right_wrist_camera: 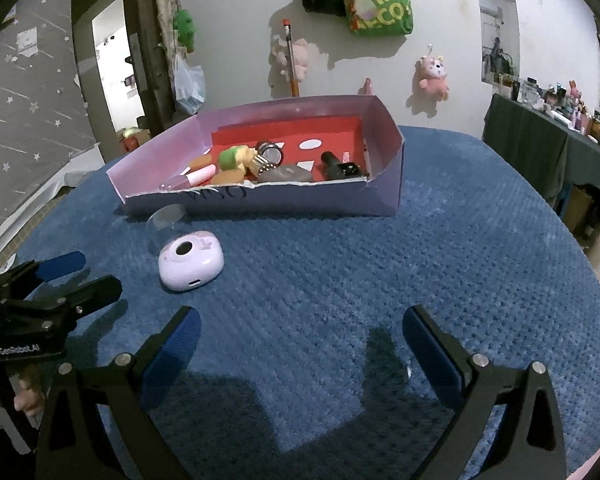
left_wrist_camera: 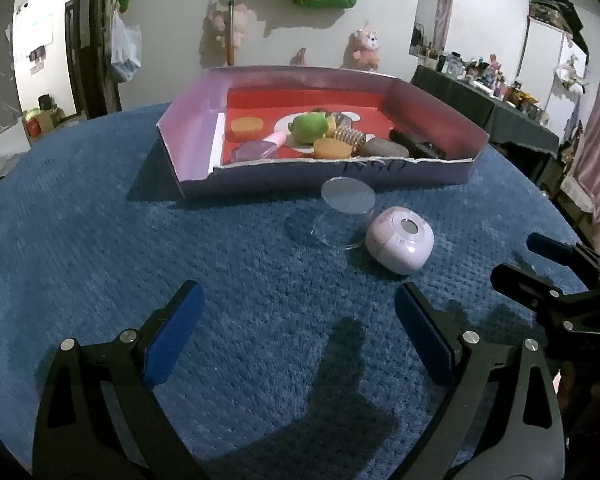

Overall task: Organize rigid objects
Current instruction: 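Move left gripper to the clear plastic cup while right gripper approaches the lilac round case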

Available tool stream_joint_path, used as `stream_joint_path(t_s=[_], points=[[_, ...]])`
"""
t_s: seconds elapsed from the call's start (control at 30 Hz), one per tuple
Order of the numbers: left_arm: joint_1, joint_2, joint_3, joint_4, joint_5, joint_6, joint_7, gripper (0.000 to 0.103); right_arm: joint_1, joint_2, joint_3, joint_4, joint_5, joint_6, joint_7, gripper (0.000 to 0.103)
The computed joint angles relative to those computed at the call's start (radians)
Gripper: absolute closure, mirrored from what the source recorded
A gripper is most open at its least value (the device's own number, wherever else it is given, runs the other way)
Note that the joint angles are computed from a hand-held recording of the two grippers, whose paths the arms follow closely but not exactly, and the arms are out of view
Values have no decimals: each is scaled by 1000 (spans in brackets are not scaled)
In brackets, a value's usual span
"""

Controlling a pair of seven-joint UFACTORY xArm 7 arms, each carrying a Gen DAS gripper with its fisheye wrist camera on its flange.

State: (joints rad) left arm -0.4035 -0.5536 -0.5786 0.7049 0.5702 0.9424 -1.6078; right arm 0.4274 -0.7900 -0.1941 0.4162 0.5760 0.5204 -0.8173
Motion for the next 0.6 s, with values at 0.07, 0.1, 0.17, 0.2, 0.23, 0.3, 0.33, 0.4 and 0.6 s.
stream_joint_path(t_s=[0.07,0.1,0.17,0.2,0.23,0.3,0.33,0.4,0.6], points=[[-2,2,4,0,-4,-1,1,6,0,2,2,-1,0,0,1,0],[-3,2,4,-1,-5,-2,1,6,0,3,2,-1,0,2,1,0],[-5,1,6,-2,-9,-2,3,6,-1,3,4,-1,0,6,2,0],[-6,0,7,-2,-11,-3,3,6,-2,3,5,-1,-1,7,3,0],[-7,-1,9,-3,-13,-3,6,6,-2,3,6,-2,-1,8,2,0],[-7,3,12,-1,-18,0,13,6,-3,4,8,-2,-3,8,2,0],[-7,5,15,1,-20,1,16,6,-4,3,8,-3,-3,8,2,0],[-9,11,21,2,-27,-3,23,6,-4,3,9,-4,-4,9,1,0],[-15,0,41,-11,-53,-12,32,6,-7,14,16,7,-10,17,10,0]])
